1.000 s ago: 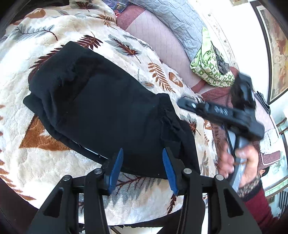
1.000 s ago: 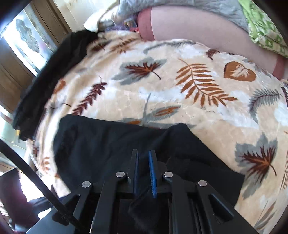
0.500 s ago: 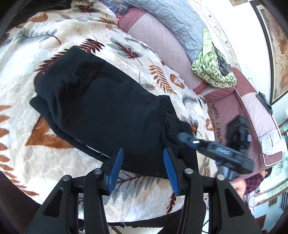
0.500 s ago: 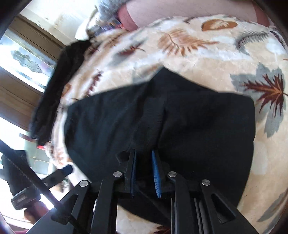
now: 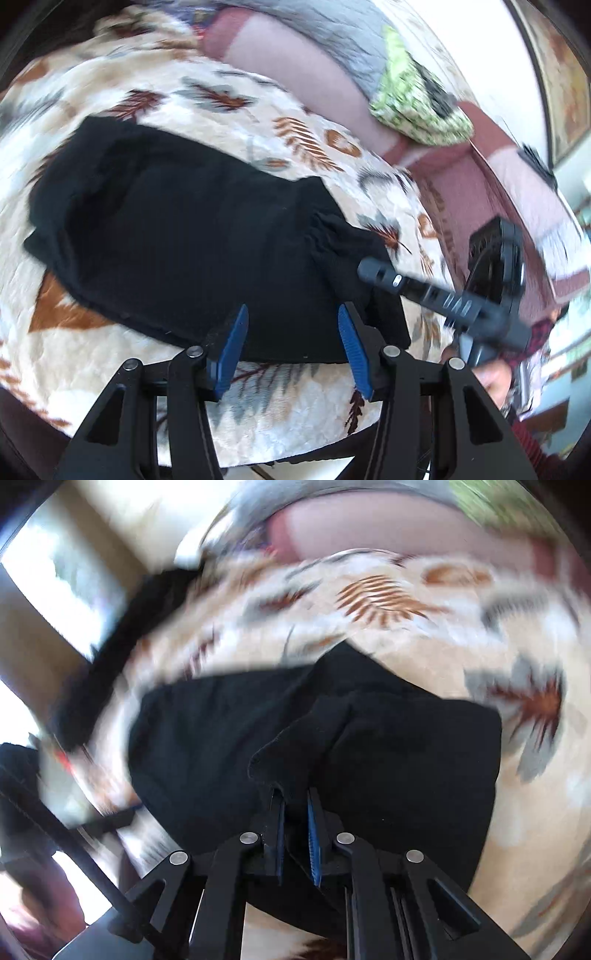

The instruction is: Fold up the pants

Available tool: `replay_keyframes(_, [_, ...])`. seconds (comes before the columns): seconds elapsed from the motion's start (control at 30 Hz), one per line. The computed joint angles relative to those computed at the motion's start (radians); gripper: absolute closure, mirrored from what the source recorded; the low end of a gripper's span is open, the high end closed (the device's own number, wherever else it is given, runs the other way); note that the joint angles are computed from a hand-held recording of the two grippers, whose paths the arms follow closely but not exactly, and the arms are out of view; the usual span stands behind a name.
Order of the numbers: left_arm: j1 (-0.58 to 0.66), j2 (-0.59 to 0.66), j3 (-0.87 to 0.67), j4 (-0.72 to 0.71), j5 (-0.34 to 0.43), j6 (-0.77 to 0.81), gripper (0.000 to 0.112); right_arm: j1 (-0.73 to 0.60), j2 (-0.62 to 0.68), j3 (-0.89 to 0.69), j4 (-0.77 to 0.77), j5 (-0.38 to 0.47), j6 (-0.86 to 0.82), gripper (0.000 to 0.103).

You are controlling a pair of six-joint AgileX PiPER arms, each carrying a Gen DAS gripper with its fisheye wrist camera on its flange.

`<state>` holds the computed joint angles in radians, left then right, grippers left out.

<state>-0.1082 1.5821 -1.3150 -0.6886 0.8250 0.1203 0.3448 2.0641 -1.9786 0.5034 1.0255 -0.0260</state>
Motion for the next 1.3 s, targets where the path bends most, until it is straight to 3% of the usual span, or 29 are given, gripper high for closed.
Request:
replay_keyframes(0.07, [-0.023, 0.034, -0.045, -0.017, 0.012, 0.037, 0.063, -0.076, -0.039, 0.096, 0.174, -0.052, -0.057, 0.091])
replay_keyframes(0.17, [-0.079, 0.096, -0.148, -0.028, 0.025, 0.083, 0.06, -0.142, -0.076, 0.182, 0.295, -0.082, -0.101, 0.091])
replay_keyframes(0.33, [-0.141, 0.183, -0.293, -0.015, 0.03, 0.124, 0.053, -0.249, -0.064, 0.282, 0.612, -0.009, -0.253, 0.091])
replay_keyframes(0.5, [-0.133, 0.144, -0.239, -0.059, 0.027, 0.179, 0.045, -0.302, -0.031, 0.354, 0.841, 0.069, -0.364, 0.09])
replay_keyframes(0.67, [-0.111, 0.085, -0.157, -0.056, 0.014, 0.176, 0.044, -0.293, 0.038, 0.308, 0.913, 0.156, -0.391, 0.09])
replay_keyframes(0.93, [-0.158, 0.111, -0.236, -0.004, 0.01, 0.153, 0.039, -0.34, 0.037, 0.417, 1.077, 0.13, -0.438, 0.087])
replay_keyframes(1.0, [-0.184, 0.124, -0.268, 0.031, 0.004, 0.139, 0.039, -0.339, 0.025, 0.405, 1.046, 0.135, -0.431, 0.06])
replay_keyframes(1.13, [-0.208, 0.124, -0.265, 0.059, 0.007, 0.127, 0.039, -0.328, -0.002, 0.355, 0.899, 0.085, -0.366, 0.056])
replay_keyframes(1.2, [-0.21, 0.115, -0.248, 0.079, 0.012, 0.115, 0.039, -0.312, -0.007, 0.332, 0.835, 0.036, -0.318, 0.045])
replay_keyframes(1.3, [-0.194, 0.089, -0.2, 0.082, 0.013, 0.102, 0.039, -0.294, 0.003, 0.291, 0.777, 0.041, -0.312, 0.043])
